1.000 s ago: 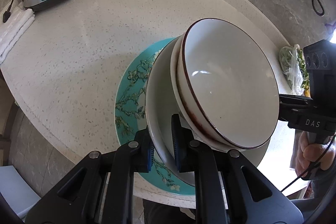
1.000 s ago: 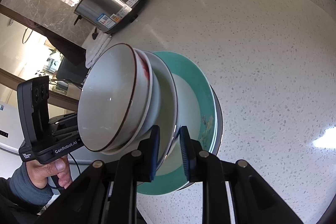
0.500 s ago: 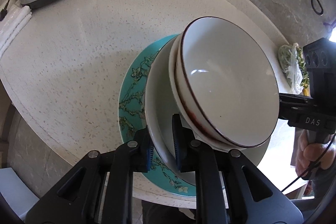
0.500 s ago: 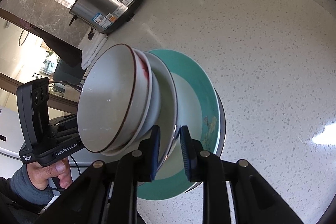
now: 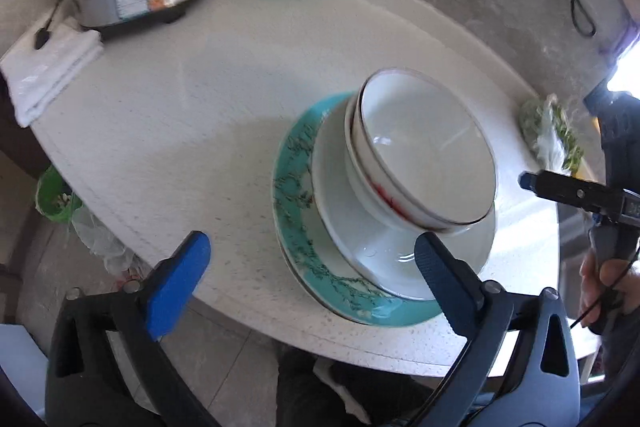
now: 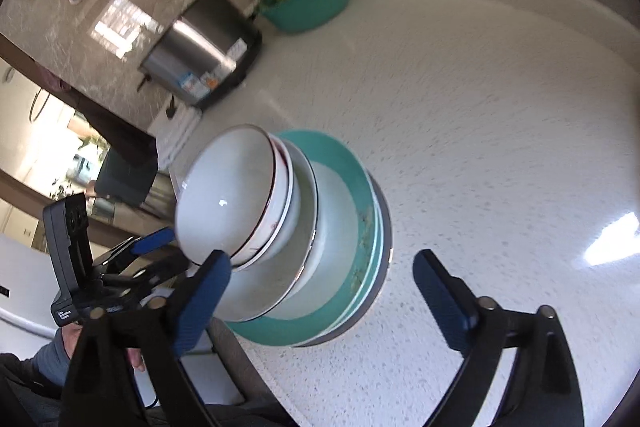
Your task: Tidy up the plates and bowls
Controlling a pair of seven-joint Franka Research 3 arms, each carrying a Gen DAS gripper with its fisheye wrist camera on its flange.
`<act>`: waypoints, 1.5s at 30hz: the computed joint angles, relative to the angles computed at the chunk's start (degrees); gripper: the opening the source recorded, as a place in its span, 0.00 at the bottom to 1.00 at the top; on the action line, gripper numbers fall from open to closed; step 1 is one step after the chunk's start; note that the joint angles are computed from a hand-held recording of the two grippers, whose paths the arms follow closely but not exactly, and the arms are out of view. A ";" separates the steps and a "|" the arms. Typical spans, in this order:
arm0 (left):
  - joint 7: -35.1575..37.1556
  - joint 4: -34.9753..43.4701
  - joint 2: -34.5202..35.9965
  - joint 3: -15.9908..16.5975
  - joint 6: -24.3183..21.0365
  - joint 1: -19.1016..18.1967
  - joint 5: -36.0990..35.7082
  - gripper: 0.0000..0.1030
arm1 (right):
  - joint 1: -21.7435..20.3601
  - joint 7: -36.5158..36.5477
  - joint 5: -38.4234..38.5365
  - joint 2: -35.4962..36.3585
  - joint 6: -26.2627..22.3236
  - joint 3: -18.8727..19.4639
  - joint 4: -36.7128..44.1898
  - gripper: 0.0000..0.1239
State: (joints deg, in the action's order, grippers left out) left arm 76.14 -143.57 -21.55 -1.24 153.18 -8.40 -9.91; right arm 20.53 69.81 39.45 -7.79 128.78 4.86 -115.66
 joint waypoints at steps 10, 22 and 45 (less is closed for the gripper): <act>-21.21 -2.48 -13.09 -9.49 -1.70 7.65 19.45 1.00 | 0.68 -1.60 0.75 -8.98 5.90 -0.67 -4.87 0.83; -36.41 12.13 -9.92 -18.76 -19.41 3.59 32.67 1.00 | -0.88 12.39 -16.75 -19.06 17.15 5.17 -11.36 0.83; -26.70 13.55 -5.48 -10.54 -16.02 -2.22 27.93 1.00 | -3.28 32.90 -34.28 -24.34 17.88 9.94 -11.91 0.83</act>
